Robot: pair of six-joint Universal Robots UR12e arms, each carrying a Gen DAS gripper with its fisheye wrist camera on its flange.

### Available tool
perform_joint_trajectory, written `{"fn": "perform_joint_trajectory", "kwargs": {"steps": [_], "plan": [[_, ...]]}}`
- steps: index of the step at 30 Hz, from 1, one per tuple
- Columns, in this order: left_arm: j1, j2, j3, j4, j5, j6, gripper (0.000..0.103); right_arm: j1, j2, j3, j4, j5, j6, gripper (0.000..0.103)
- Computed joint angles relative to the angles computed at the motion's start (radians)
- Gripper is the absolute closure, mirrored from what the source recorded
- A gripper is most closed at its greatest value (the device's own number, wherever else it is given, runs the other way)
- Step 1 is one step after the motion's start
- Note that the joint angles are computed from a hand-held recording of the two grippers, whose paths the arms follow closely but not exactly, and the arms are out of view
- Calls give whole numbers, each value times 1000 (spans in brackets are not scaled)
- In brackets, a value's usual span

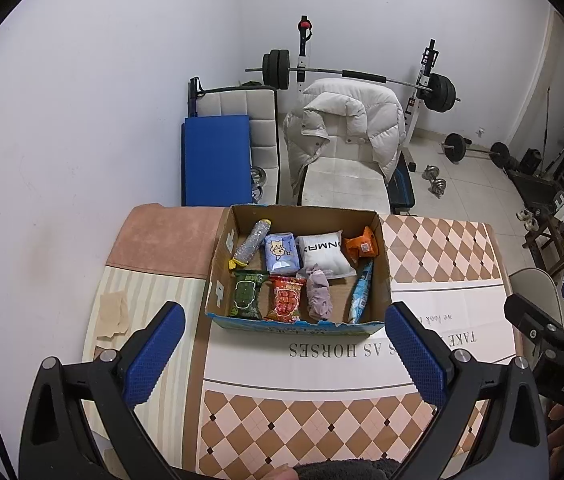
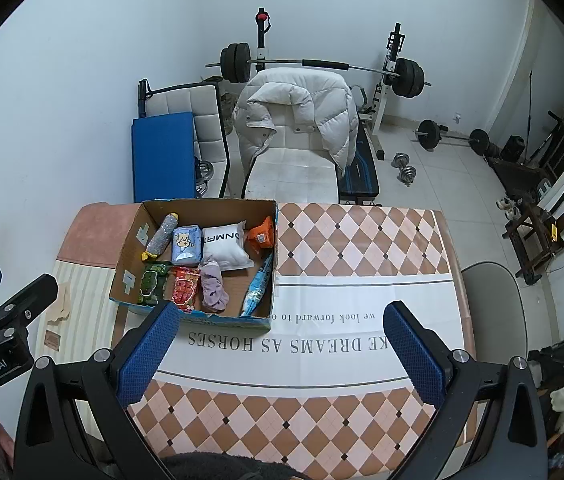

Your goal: Organize soft objects

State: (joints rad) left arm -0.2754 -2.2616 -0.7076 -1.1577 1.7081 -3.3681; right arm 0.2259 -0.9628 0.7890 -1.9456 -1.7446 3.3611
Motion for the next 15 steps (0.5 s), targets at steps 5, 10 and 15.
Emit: {"fn": "perform_joint_trajectory", "kwargs": {"steps": [5,10,15], "plan": [[1,-4,7,-5,2,-1,1,0,6,-13,7,-2,-3,0],[0,-4,8,-7,6,-1,1,-1,8,-19,10,-4,-7,0],[-1,-4,8,-6,7,-4,1,-1,10,-26,12,-7,-9,0]]}}
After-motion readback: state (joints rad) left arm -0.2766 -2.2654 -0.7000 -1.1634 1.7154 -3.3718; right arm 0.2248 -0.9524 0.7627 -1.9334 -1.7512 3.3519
